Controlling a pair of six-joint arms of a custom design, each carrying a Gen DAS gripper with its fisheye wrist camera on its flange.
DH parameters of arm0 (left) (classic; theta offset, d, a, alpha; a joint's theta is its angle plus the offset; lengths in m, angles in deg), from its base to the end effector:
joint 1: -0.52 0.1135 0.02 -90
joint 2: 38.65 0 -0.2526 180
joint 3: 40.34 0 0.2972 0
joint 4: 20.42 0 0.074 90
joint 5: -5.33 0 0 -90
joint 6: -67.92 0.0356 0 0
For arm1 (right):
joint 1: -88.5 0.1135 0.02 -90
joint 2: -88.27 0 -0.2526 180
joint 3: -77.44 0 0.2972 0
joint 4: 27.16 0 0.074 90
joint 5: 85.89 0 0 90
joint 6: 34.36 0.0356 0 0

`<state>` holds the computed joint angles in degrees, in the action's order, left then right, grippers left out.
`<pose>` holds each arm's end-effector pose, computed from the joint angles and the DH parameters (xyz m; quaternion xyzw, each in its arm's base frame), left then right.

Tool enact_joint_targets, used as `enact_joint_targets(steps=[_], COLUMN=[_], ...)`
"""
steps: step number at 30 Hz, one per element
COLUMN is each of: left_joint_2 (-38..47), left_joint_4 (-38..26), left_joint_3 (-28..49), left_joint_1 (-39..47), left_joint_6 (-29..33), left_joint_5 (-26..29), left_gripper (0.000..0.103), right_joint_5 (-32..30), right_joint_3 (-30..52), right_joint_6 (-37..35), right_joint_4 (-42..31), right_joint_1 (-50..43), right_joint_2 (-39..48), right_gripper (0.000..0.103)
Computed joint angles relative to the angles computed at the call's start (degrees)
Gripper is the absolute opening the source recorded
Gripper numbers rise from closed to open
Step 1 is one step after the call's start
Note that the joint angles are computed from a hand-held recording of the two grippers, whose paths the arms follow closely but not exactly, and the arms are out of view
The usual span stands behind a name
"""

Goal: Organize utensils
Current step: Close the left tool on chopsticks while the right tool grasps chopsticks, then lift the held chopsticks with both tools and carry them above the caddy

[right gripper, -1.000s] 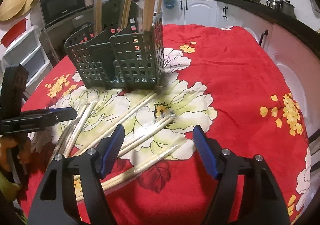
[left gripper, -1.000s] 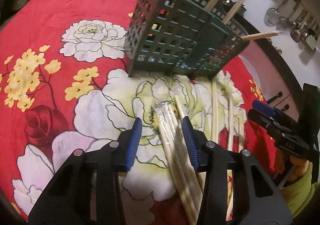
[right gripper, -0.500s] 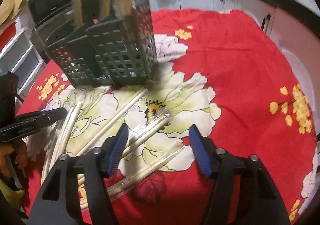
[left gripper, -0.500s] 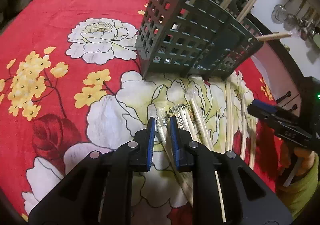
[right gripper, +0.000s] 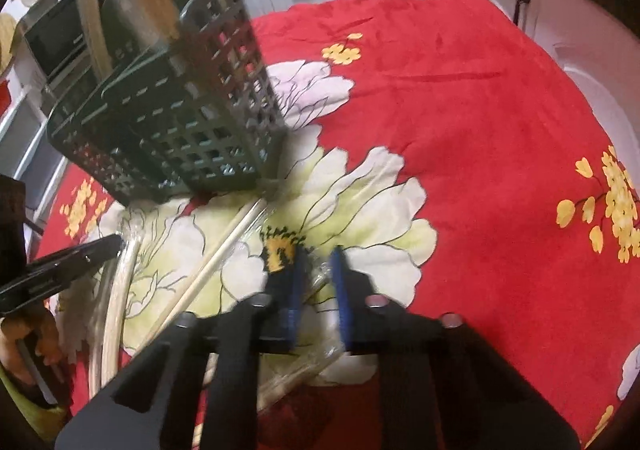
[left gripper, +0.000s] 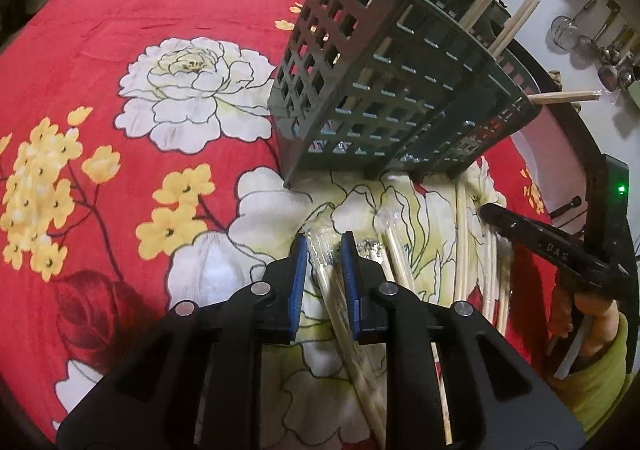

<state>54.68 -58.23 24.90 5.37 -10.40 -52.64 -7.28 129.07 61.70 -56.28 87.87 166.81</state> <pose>0.3398 0.0099 0.1306 0.1135 0.9349 -0.2382 0.2374 0.2957 0.0038 0.1362 0.0266 0.9517 0.1086 0.2859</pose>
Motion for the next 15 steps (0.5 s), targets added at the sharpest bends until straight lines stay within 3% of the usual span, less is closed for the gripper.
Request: enact_joint_targets(steps=[7, 15], left_joint_2=[1.8, -0.8], left_joint_4=[1.3, 0.4], left_joint_3=[1.4, 0.1], left_joint_1=[-0.4, 1.3], left_joint_6=[0.1, 1.3], left_joint_5=[-0.9, 1.5], left_gripper=[0.004, 0.003], right_joint_5=[-1.6, -2.1], right_joint_3=[-2.9, -6.3], right_joint_6=[-0.6, -1.6], right_joint_4=[1.1, 0.4], right_joint_1=[-1.1, 0.3], right_joint_2=[-6.0, -17.2], right_gripper=[0.007, 0.006])
